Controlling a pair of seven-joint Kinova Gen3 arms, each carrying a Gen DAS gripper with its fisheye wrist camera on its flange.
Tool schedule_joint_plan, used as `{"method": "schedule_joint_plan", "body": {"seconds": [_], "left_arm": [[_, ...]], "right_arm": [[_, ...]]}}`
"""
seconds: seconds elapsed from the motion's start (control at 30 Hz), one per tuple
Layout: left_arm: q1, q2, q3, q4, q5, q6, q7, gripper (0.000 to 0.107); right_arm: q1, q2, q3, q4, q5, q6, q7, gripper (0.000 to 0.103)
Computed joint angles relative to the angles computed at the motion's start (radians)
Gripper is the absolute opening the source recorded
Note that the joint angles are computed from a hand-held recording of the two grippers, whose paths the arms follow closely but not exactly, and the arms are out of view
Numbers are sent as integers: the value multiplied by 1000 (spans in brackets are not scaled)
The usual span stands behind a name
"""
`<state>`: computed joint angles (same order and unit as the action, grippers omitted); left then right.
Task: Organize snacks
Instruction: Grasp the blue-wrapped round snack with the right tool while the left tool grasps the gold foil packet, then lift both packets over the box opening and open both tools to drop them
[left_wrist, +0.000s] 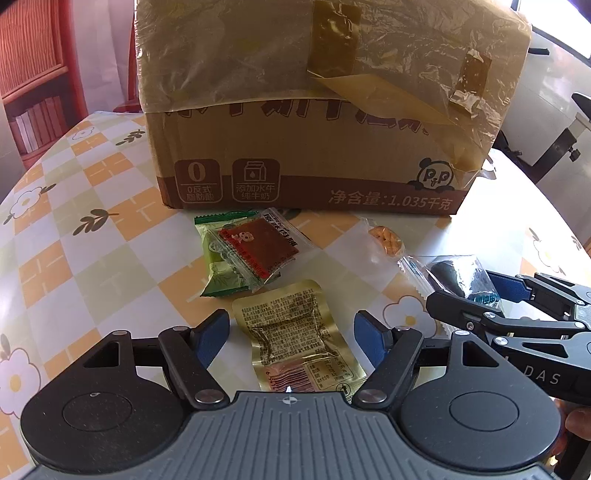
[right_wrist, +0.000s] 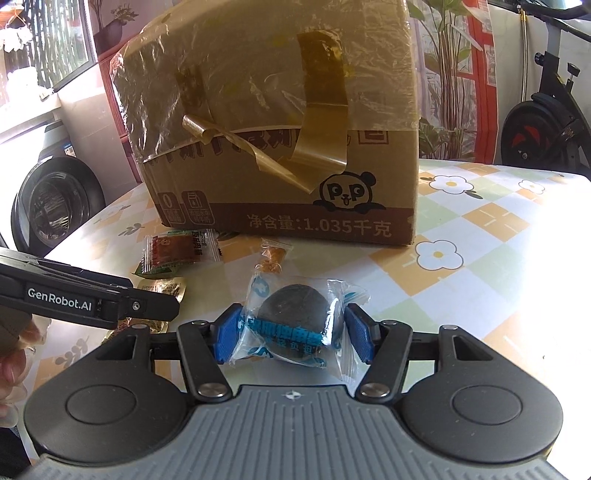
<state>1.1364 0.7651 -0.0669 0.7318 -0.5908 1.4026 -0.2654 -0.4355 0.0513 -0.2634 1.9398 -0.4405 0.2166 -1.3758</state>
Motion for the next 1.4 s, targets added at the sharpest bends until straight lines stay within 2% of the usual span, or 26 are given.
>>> {"method": "schedule_joint_plan", "body": {"seconds": [0.13, 0.3, 0.4, 0.53, 0.6, 0.67, 0.73, 1.13, 1.4], "left_arm": [[6, 71, -13, -126, -8, 94, -76, 77], [15, 81, -35, -147, 7, 134, -64, 83], [26, 52, -42, -85, 2, 119, -15, 86], [37, 7, -32, 14, -30, 62, 18, 82], [45, -2, -29, 38, -50, 54, 32, 78], [53, -21, -24, 79, -72, 30, 47, 63], [52, -32, -12, 98, -85, 17, 48, 58], [57, -76, 23, 172, -129, -28, 79, 50], [71, -83, 23, 177, -159, -35, 73, 50]], "right_arm": [[10, 1, -7, 3, -37, -4, 36, 62], [22, -2, -13, 8, -88, -2, 86, 62], [20, -2, -10, 8, -97, -2, 95, 62], [22, -2, -11, 9, -115, -3, 110, 62], [22, -2, -11, 10, -121, -4, 116, 62], [25, -3, -13, 12, -137, -7, 129, 62], [25, -2, -12, 12, -145, -7, 134, 62], [25, -5, -8, 15, -174, -7, 160, 62], [25, -5, -8, 15, -179, -6, 166, 62]]}}
